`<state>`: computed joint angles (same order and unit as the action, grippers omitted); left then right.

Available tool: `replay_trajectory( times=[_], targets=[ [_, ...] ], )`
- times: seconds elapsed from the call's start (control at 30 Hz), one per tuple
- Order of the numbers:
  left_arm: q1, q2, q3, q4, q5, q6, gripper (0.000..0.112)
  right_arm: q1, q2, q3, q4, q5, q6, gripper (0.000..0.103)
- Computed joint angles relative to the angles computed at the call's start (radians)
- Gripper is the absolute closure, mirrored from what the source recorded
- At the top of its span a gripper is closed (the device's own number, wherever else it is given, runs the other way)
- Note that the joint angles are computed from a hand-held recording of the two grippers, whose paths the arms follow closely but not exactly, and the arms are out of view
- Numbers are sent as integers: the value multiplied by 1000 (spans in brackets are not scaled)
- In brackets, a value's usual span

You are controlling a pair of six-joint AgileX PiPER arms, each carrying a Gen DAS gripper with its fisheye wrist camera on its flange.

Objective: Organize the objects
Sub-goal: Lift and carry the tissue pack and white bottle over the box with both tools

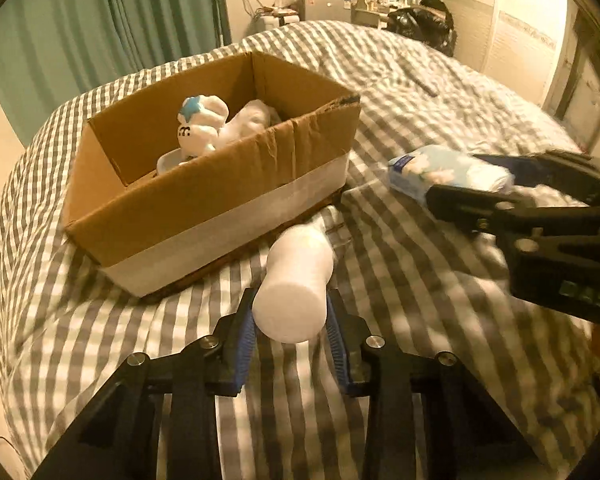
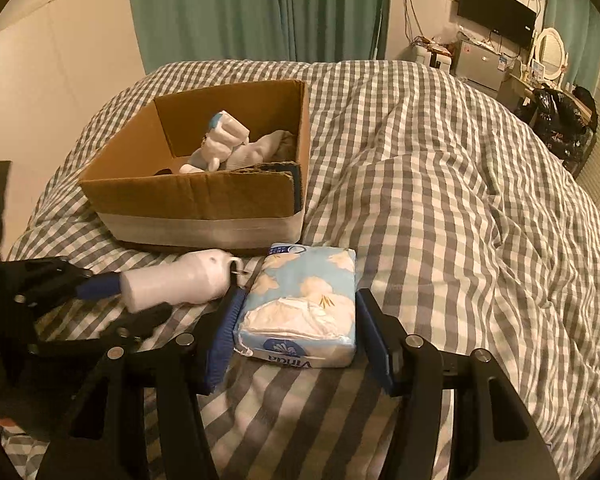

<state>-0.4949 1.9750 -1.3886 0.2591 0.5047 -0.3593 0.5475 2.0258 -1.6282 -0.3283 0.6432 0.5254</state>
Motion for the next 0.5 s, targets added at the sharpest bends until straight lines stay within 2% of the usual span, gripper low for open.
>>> replay_trajectory(
  times=[0.23,0.5],
  targets=[
    [27,-146,115,62,-47,-93,80,46,-39,10,-53,4,42,47],
    [39,-295,228,204,-68,-240,81,104,-63,-27,-108,30,61,48]
  ],
)
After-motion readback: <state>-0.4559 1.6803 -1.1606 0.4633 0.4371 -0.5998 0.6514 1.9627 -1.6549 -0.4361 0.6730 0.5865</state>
